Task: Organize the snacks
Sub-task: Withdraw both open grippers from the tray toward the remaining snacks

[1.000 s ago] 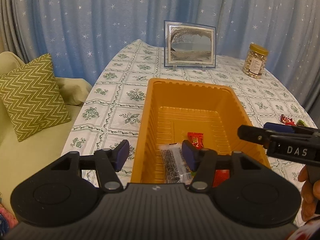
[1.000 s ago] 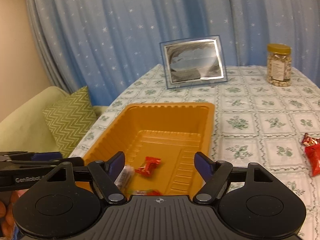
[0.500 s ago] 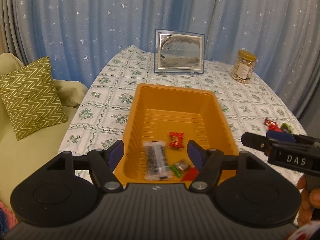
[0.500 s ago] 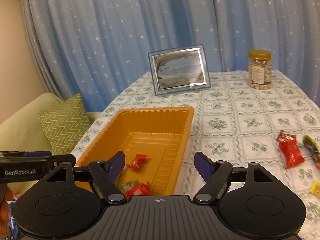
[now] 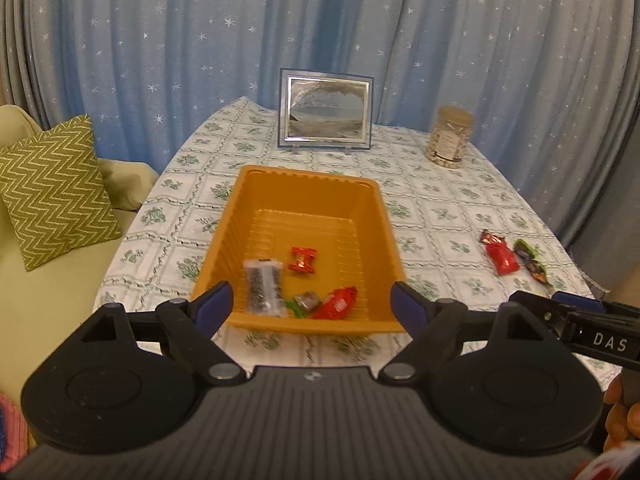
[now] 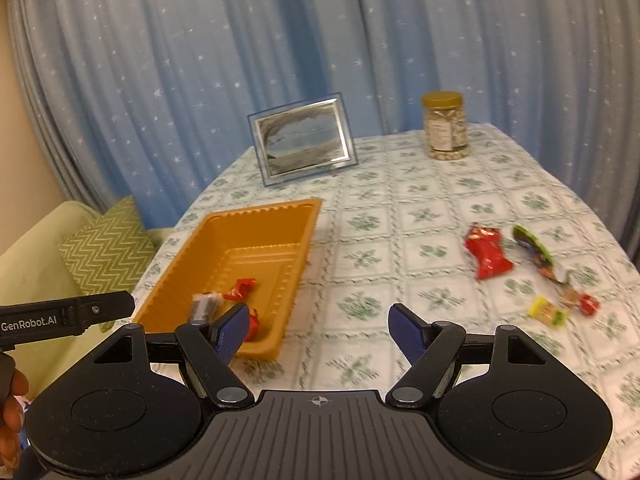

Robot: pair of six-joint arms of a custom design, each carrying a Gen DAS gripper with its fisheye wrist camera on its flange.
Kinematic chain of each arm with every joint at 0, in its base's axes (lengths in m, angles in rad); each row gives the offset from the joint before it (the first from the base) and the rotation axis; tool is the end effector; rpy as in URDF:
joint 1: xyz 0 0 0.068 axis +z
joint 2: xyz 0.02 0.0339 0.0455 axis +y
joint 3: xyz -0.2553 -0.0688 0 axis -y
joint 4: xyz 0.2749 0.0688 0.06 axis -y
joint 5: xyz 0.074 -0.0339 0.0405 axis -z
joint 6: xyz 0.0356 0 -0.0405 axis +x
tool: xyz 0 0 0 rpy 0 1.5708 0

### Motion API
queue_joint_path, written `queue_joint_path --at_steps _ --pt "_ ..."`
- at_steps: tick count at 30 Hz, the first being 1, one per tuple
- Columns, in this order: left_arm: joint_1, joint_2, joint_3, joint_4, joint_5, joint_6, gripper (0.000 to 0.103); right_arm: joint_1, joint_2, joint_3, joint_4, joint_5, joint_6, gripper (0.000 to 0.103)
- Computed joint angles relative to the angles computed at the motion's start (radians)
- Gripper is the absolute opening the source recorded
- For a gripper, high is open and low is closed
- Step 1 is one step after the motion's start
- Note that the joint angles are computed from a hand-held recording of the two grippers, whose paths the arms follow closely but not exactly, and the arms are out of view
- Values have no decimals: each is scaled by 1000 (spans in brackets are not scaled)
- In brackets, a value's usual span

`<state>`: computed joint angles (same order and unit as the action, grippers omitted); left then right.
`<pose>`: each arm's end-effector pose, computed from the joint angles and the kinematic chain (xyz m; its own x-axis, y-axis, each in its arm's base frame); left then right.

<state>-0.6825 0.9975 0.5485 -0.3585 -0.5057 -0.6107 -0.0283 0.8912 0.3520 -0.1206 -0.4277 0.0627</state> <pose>0.1877 -0.1304 0.1867 -0.6268 -0.1370 -0.7671 -0.0824 0.9905 -0.1097 0.2106 0.0088 0.1572 -0.6304 0.0749 -0.7726 -0.2629 0.9159 0.3033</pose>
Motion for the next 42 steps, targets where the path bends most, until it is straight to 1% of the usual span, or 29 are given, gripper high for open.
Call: queue_joint_path --at_steps 2,9,13,17,20,23,29,35,38,42 --pt "-43 -5 2 -20 -23 -34 86 -36 -55 -8 -55 -19 -16 76" --pt "-176 10 17 -52 -96 -133 97 -182 -231 -35 -223 -90 -87 76" --pt "-228 46 39 -42 -117 -161 99 -295 -263 -37 -285 -144 -137 76" --pt "-260 95 65 9 -109 -142 101 -421 -239 -28 -304 -187 -178 76" --pt "-274 146 91 43 -97 -134 103 -510 -200 -14 -296 -211 -202 76" --pt "-282 195 117 72 -83 -124 103 -597 -153 5 -279 -239 -230 76" --pt "-280 320 192 141 -37 -75 103 -729 -9 54 -198 -275 -290 76" --pt "-265 488 286 254 41 20 103 -808 222 135 -91 -279 -399 76" --pt "-250 600 351 318 86 75 103 -817 342 181 -35 -276 -460 76" --pt "-227 767 467 368 146 153 103 -796 497 224 77 -276 -535 76"
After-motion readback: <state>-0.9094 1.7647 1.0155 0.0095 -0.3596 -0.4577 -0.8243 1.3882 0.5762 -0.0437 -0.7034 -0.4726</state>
